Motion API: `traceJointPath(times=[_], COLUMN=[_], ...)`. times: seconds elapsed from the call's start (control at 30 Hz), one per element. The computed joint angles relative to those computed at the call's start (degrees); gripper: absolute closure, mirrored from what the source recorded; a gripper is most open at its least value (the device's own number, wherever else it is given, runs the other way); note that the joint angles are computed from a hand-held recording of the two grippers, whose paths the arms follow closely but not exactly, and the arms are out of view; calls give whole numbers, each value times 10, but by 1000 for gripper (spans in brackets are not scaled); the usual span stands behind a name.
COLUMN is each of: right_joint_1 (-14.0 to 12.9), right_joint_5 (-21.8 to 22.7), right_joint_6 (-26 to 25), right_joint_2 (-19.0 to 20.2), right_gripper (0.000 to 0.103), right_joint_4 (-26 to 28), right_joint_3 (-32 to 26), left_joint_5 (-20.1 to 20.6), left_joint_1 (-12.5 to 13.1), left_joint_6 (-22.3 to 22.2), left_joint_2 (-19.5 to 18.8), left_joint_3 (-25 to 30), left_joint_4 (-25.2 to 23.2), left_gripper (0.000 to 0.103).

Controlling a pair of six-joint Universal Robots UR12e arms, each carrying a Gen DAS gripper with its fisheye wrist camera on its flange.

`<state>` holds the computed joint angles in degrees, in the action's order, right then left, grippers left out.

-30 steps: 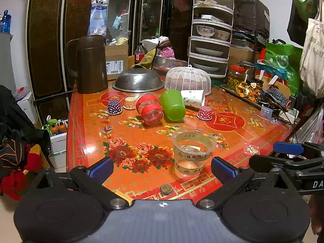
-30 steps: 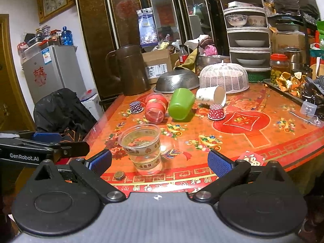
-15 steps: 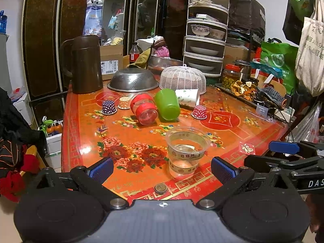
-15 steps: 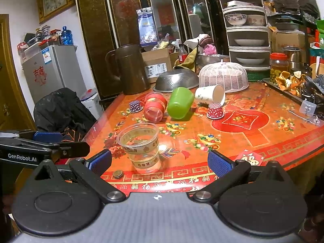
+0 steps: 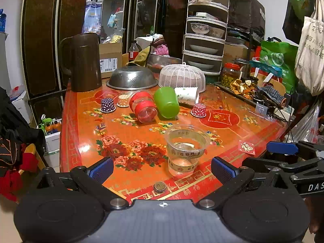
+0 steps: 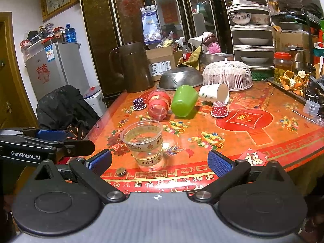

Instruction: Flip cup upright

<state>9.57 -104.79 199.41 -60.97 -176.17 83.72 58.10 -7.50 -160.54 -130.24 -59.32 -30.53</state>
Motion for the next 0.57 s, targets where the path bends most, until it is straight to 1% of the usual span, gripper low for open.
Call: traceJointPath(times=[0.43,0.5,0.57], right_joint_1=[1,1,1], right_joint_5=[3,3,3], right_joint_6=[0,-2,-3], right_joint_2=[-1,-1,-1], right_gripper=[1,1,1], right_joint_4=[2,2,0], right_joint_3=[0,0,1], left_joint_5=[-2,-8,-15], left_joint_1=[0,1,3], left_joint_6=[2,0,-6], left_joint_2=[-1,-1,-1], left_joint_3=[1,-1,-5], left_joint_4=[-3,4,20], left_gripper=[0,0,0])
